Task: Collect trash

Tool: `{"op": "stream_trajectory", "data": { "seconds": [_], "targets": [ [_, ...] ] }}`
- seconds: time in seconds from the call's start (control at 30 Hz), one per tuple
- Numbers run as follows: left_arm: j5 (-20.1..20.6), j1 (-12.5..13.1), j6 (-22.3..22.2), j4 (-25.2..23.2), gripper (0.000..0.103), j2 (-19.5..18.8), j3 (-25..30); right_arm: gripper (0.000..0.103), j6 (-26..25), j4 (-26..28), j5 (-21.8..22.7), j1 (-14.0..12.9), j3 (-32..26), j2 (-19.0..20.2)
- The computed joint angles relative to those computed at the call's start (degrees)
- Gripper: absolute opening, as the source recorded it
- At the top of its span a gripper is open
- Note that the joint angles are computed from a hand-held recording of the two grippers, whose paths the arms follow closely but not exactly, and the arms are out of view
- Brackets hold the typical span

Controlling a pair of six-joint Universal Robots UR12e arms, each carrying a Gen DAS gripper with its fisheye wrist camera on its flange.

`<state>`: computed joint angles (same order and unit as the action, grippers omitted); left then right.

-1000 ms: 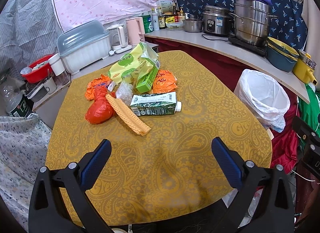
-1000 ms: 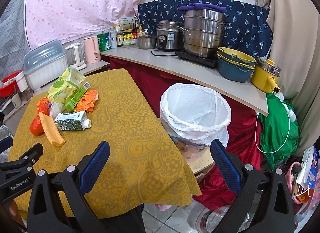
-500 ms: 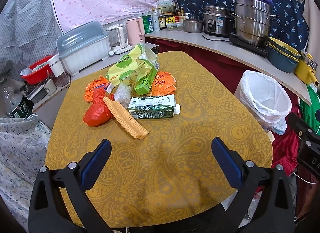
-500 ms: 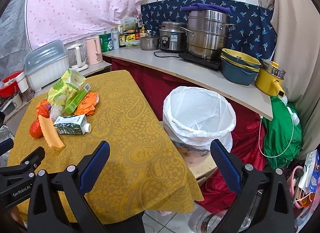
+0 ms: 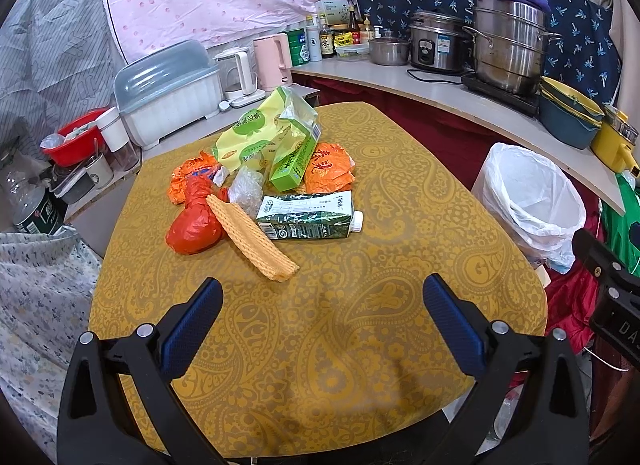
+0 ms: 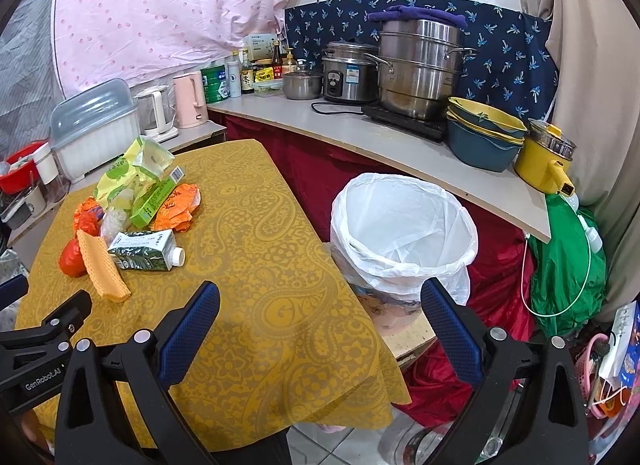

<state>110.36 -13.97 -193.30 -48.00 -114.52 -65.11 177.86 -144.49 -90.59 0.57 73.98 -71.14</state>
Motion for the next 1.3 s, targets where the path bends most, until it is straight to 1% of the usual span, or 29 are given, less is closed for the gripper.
{"op": "stream_trajectory", "data": {
  "seconds": [0.47,1.3],
  "targets": [
    [-0.12,0.11,0.04,0.13,0.096,-0.18,0.18,0.096,-0.11,0.01,-0.3,0.45,-0.57,0.4],
    [-0.32,0.42,-0.2,-0.28,0.096,-0.57,0.72,0.096,-0.01,0.45,-0.27,0.48,-1.04,0.67]
  ]
}}
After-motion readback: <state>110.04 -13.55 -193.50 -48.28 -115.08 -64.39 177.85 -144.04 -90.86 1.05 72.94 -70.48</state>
